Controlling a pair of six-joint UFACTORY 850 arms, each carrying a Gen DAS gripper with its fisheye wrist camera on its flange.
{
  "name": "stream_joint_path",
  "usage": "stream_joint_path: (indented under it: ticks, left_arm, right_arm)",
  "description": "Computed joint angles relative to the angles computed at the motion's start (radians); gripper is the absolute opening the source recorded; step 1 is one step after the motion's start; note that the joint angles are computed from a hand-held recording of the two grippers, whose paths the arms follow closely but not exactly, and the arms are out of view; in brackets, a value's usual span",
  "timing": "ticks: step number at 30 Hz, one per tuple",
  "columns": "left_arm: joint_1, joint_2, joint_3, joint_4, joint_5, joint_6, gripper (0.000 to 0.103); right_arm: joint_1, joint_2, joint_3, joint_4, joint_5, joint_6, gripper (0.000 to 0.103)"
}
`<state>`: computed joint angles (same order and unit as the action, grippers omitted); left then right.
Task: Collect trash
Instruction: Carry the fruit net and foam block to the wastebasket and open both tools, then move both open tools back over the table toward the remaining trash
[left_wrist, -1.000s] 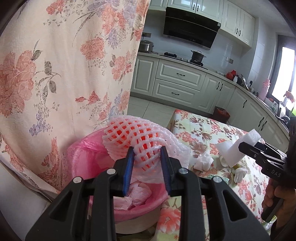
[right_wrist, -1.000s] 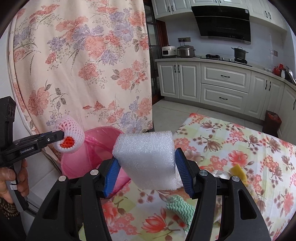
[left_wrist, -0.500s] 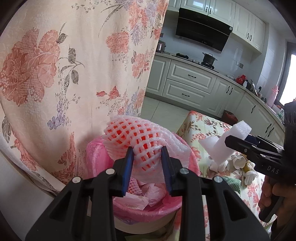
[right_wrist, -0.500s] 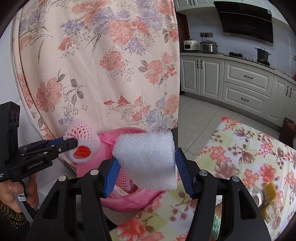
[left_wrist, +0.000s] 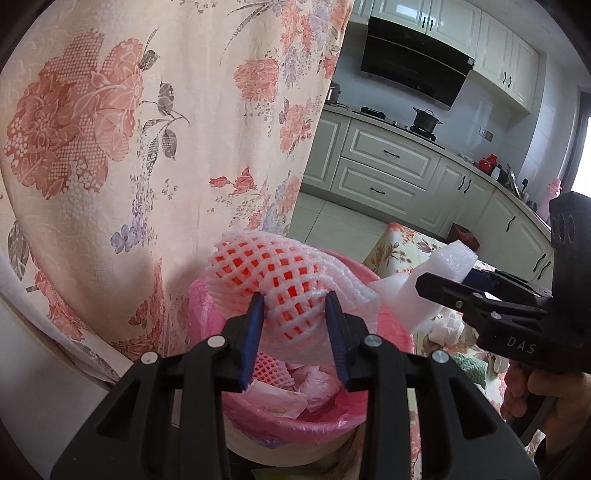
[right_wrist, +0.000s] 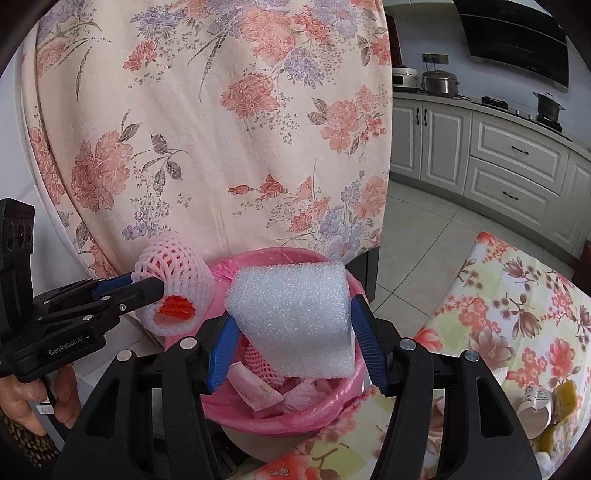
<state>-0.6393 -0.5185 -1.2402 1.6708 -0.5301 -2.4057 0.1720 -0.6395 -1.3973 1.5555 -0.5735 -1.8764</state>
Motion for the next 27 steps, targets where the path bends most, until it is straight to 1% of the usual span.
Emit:
stream_joint_path:
  ticks: [4,7,9,10,11,22,25,27]
  left_arm:
    - [-0.001,0.005,0.006,0.001,0.001,-0.008,0.035]
    - [0.000,0.003,0.005,0.004,0.004,-0.013,0.038]
    - [0.002,0.002,0.004,-0.001,0.006,-0.014,0.042]
    - [0.003,0.002,0.005,0.001,0.007,-0.023,0.047]
    - [0.004,0.003,0.007,0.004,0.008,-0.032,0.049]
    - [-0.003,0.000,0.001,-0.020,0.005,-0.009,0.050]
    - [-0.006,-0.004,-0.004,-0.021,0.008,-0.005,0.053]
    - [-0.007,-0.007,-0.008,-0.025,0.008,0.001,0.053]
  right_arm:
    - [0.009,-0.009,-0.011,-0.014,0.006,0.010,0.059]
    - [0.012,-0.014,-0.014,-0.023,0.012,0.021,0.062]
    - [0.012,-0.015,-0.016,-0.022,0.017,0.021,0.066]
    - [0.013,-0.015,-0.015,-0.018,0.019,0.018,0.070]
    - [0.012,-0.014,-0.015,-0.016,0.020,0.017,0.070]
    - [-0.010,-0.010,-0.001,0.018,0.025,-0.002,0.072]
    - [-0.020,-0.002,0.015,0.043,0.022,-0.027,0.074]
    - [-0.028,0.003,0.025,0.060,0.023,-0.044,0.074]
